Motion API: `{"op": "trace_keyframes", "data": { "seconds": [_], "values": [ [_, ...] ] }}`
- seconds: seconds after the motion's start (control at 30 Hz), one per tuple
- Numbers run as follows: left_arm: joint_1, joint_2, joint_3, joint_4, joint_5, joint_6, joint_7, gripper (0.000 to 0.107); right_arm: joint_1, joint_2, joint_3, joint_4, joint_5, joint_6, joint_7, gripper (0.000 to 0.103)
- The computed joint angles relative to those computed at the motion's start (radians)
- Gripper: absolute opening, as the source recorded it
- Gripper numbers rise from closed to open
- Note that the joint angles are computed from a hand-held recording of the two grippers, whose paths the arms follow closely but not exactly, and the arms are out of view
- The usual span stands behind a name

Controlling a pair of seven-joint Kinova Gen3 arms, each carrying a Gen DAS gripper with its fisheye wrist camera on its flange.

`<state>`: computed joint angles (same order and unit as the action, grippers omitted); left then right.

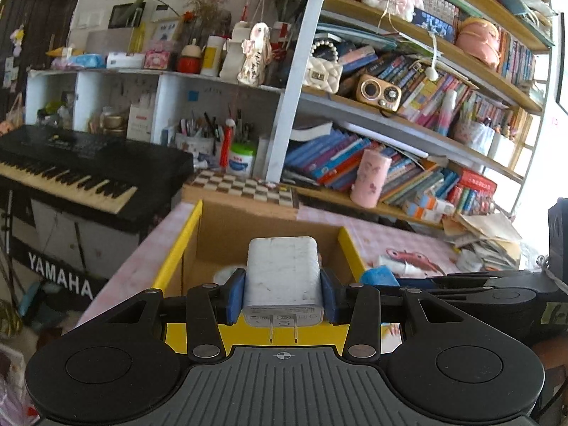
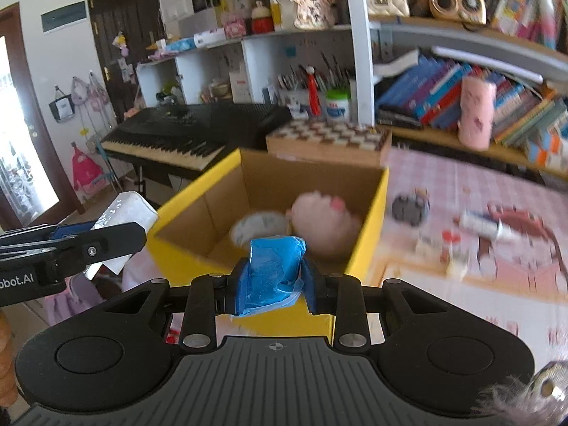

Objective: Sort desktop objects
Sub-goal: 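Lift the white charger and blue item and carry both toward the yellow box, then lower the charger and blue item into the box and open both tools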

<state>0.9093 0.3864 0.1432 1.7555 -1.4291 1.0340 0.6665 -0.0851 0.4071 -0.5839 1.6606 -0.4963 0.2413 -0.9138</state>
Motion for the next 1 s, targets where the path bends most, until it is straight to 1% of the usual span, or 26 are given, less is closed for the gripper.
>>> {"op": "trace_keyframes", "data": {
  "seconds": [0.13,0.3,0.43,0.7,0.87,0.93,1.0],
  "values": [
    [-0.040,0.020,-0.018,-0.040,0.004,-0.035,-0.053,0.042,-0.041,0.059,0.043,-0.107,0.036,0.047,0.009,0.028],
    [-0.077,0.055,-0.049,-0.099,0.052,-0.083,-0.129,0.042,-0.123,0.135,0.139,-0.247,0.092,0.139,-0.006,0.028],
    [-0.099,0.082,-0.077,-0.141,0.113,-0.129,-0.207,0.042,-0.164,0.202,0.181,-0.360,0.123,0.232,0.009,0.028],
    [-0.127,0.138,-0.136,-0.213,0.253,-0.202,-0.387,0.042,-0.243,0.319,0.253,-0.550,0.174,0.386,0.054,0.028],
    [-0.144,0.162,-0.160,-0.250,0.356,-0.229,-0.506,0.042,-0.288,0.380,0.291,-0.667,0.213,0.491,0.088,0.028],
    [-0.152,0.171,-0.168,-0.265,0.399,-0.233,-0.558,0.042,-0.311,0.411,0.312,-0.736,0.234,0.558,0.095,0.028],
    [-0.151,0.174,-0.182,-0.269,0.430,-0.241,-0.593,0.042,-0.325,0.435,0.325,-0.783,0.247,0.603,0.113,0.028]
  ]
}}
